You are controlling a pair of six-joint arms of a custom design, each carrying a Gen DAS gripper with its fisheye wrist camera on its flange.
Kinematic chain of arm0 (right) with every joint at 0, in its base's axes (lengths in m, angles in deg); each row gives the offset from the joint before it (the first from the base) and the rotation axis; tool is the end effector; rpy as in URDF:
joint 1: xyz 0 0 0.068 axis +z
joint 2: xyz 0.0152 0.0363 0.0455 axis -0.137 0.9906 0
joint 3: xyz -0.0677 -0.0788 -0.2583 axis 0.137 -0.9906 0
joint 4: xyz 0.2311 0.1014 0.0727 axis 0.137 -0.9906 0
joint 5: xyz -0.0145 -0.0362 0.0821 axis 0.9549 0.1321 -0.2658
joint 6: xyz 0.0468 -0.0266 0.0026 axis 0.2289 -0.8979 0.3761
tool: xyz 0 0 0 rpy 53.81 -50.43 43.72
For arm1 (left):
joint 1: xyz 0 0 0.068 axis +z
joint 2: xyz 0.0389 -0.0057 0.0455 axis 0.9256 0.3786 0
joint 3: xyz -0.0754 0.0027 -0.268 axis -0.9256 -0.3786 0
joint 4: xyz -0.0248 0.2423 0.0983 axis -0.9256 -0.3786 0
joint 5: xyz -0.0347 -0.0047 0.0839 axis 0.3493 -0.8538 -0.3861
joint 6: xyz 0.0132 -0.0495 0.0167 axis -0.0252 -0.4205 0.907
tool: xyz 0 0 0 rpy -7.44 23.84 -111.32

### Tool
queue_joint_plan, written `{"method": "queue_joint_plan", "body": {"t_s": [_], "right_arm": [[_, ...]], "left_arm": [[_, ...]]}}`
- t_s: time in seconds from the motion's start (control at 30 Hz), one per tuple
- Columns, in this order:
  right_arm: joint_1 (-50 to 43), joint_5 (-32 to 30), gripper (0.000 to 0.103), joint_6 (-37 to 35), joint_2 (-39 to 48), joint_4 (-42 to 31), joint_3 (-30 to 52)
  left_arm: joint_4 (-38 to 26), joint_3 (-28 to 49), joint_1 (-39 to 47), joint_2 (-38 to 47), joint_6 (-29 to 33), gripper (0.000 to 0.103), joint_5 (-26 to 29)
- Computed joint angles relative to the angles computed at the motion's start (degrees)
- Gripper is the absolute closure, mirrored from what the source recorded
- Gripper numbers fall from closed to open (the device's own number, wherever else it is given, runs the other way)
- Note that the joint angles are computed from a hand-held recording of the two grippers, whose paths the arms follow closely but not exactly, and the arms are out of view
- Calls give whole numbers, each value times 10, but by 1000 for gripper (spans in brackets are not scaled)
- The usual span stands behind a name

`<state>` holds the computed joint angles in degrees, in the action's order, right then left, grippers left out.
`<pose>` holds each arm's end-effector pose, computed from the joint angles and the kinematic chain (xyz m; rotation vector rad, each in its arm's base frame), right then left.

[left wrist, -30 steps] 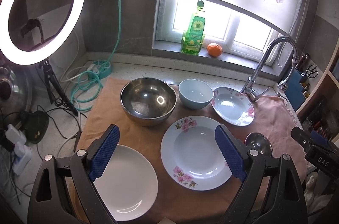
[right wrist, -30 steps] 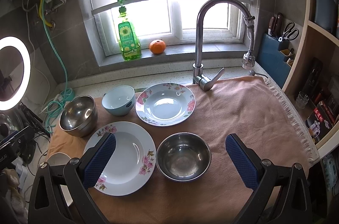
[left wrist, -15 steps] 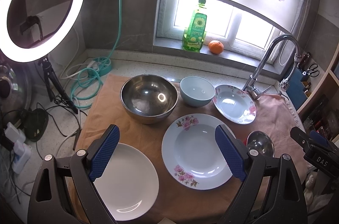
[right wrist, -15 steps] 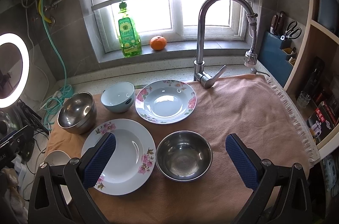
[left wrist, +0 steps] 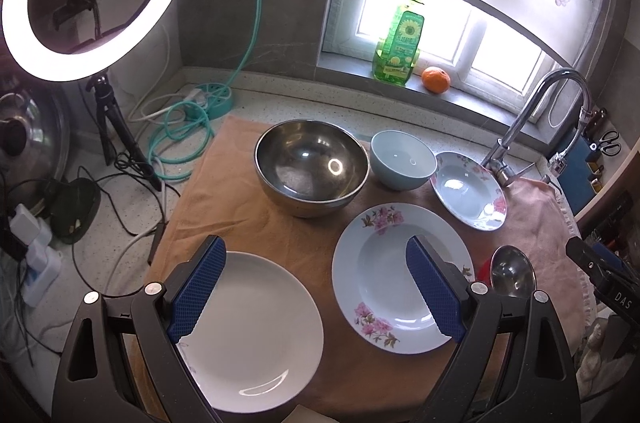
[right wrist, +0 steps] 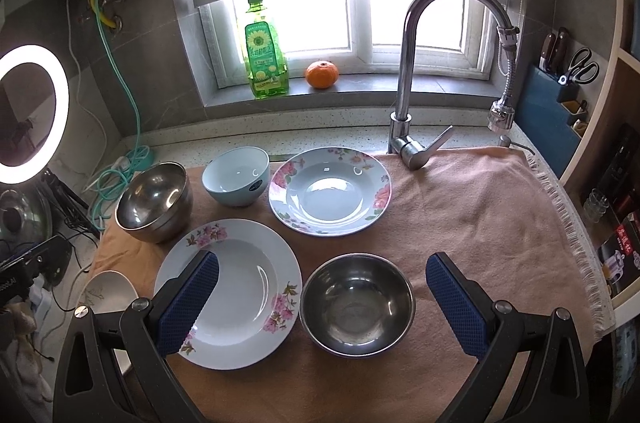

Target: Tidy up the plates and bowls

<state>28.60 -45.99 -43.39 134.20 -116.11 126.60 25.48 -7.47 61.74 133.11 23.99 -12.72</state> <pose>0.1761 0.1143 0.3083 0.0211 2.3569 0.1114 0.1614 -0.0157 0.3106 -0.2251 2.3980 -0.1309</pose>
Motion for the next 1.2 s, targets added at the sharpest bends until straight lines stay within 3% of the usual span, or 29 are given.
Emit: {"method": "queue_joint_plan", "body": {"t_s": [0.27,0.43,0.6,0.8,0.97,1.2], "right_arm": [[-8,-55,1,5,-14,28,-36],[-14,-96,11,40,-36,29,-70],[-38,-153,36,96,-60,44,-122],[-16,-172,55,158,-71,68,-170],[7,-171,63,201,-65,102,-196],[10,-180,68,237,-44,166,-238]], "left_arm": [[7,-16,63,15,32,12,48],[23,-21,82,45,55,14,77],[35,-19,88,92,79,25,111],[43,-10,93,154,108,43,158],[46,-2,91,205,130,57,187],[58,5,93,265,152,65,214]]}}
